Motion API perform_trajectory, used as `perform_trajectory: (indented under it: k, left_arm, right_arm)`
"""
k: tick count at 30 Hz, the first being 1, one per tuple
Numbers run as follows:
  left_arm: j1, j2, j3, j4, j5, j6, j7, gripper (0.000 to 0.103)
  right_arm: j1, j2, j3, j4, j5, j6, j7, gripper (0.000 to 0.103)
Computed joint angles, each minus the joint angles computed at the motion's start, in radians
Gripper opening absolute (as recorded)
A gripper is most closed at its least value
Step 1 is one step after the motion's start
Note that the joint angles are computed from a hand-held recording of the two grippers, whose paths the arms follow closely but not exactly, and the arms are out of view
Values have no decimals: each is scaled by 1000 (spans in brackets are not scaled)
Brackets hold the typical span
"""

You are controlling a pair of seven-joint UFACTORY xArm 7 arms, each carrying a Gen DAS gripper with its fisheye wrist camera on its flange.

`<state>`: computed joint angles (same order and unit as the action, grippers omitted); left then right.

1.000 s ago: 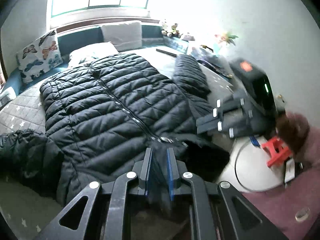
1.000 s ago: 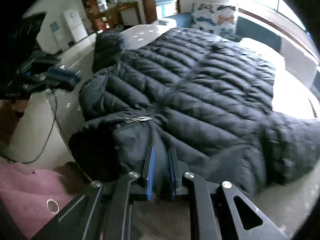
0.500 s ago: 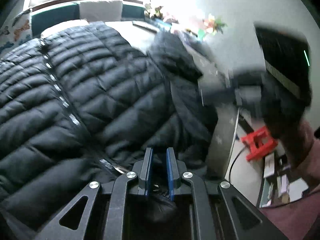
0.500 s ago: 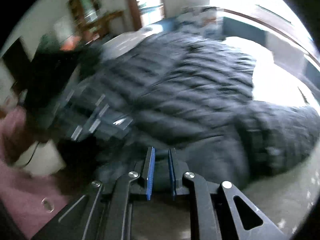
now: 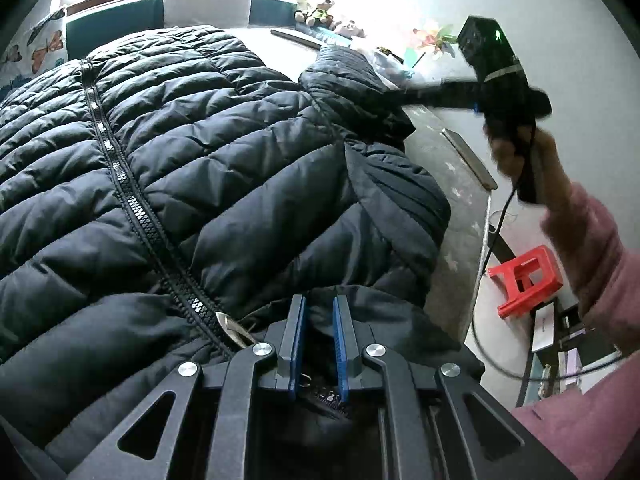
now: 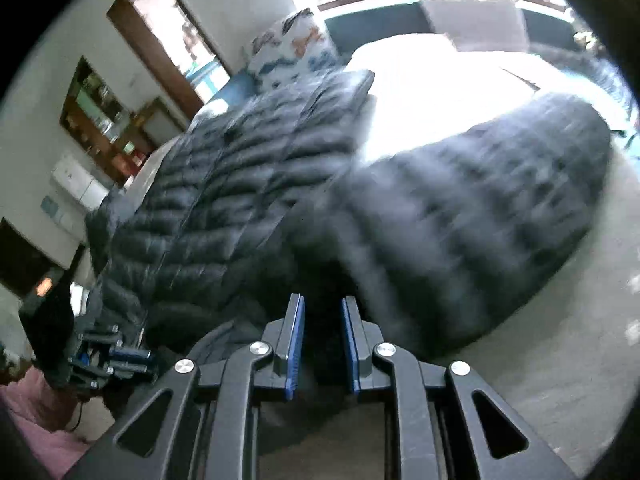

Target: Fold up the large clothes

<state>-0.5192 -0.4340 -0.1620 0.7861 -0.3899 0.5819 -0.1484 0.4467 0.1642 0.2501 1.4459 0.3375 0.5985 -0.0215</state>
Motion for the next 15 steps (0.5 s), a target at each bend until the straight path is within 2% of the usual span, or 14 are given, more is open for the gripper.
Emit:
perform_trajectory:
  k: [2,4,5,10,15]
  left_arm:
    - [1,0,0,3,0,3,-5,15]
    - [0,-3,1,0,-3,5,-6,15]
    - [0,-1,0,2,-3,5,-9,15]
    - [0,4,3,2,-10,2,-12,15]
    - [-1,5,7,4,-16,5,-7,15]
  right_arm:
    - [-4,18,-37,40,-78,3,74,28]
    - [-28,37,-64,72,-104,-5,138,56]
    - [-41,54,-71,88,-105,-13,159,60]
    - [-90,175,-123,214,-172,-5,320,61]
    - [-129,304,-131,341,-183,10,417,61]
